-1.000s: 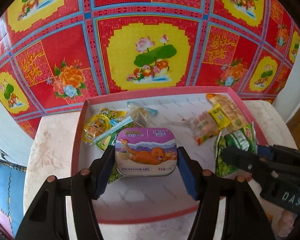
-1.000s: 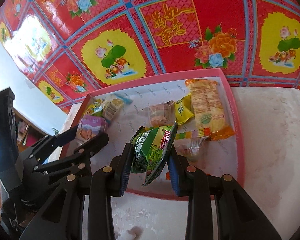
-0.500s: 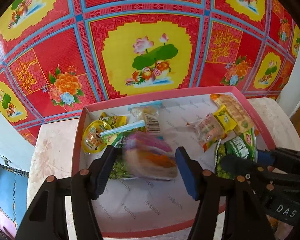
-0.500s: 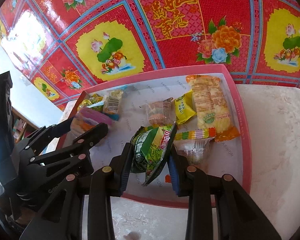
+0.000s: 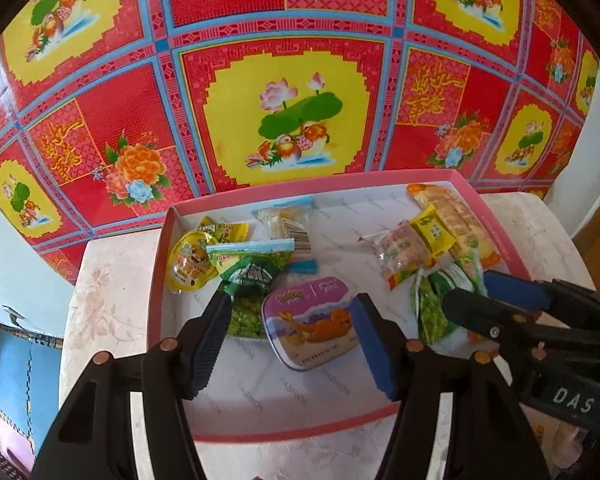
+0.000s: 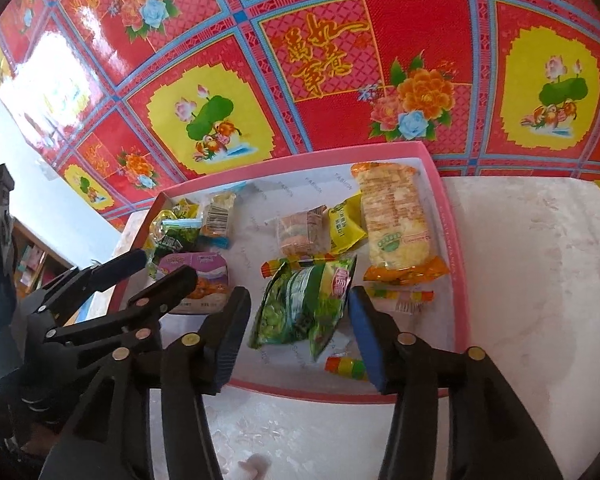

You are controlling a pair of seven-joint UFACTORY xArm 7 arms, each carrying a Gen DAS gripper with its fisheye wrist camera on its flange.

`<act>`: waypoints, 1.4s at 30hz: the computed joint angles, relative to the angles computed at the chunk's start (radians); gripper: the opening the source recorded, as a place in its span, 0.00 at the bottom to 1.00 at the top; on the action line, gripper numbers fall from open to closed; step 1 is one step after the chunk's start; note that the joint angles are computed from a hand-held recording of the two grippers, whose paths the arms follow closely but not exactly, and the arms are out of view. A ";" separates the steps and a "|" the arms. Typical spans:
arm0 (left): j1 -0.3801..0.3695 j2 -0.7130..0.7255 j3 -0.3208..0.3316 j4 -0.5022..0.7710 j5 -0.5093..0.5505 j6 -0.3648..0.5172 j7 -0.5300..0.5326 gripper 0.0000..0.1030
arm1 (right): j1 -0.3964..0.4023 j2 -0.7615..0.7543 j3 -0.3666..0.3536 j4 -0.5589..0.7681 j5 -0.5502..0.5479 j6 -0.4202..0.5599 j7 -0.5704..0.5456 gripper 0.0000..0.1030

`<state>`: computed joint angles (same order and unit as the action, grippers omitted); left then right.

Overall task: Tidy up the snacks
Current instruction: 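Open the right gripper to drop the green bag while the left releases the tin, then move both grippers back to the juice pouch and jelly cup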

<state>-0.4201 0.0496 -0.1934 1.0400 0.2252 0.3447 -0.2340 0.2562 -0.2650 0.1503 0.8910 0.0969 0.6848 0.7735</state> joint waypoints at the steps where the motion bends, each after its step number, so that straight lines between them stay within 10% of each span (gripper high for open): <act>1: 0.003 -0.007 -0.001 -0.008 -0.020 -0.003 0.016 0.64 | -0.002 -0.006 0.002 -0.003 -0.008 0.002 0.006 0.53; 42: -0.027 -0.351 -0.004 -0.309 -0.329 0.092 0.112 0.64 | 0.030 -0.368 0.053 -0.168 0.008 0.212 0.100 0.54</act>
<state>-0.4475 -0.3011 -0.1969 0.7307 -0.1036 0.4366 -0.1220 0.2859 -0.6329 0.2035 0.7230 0.1053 0.8965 0.8734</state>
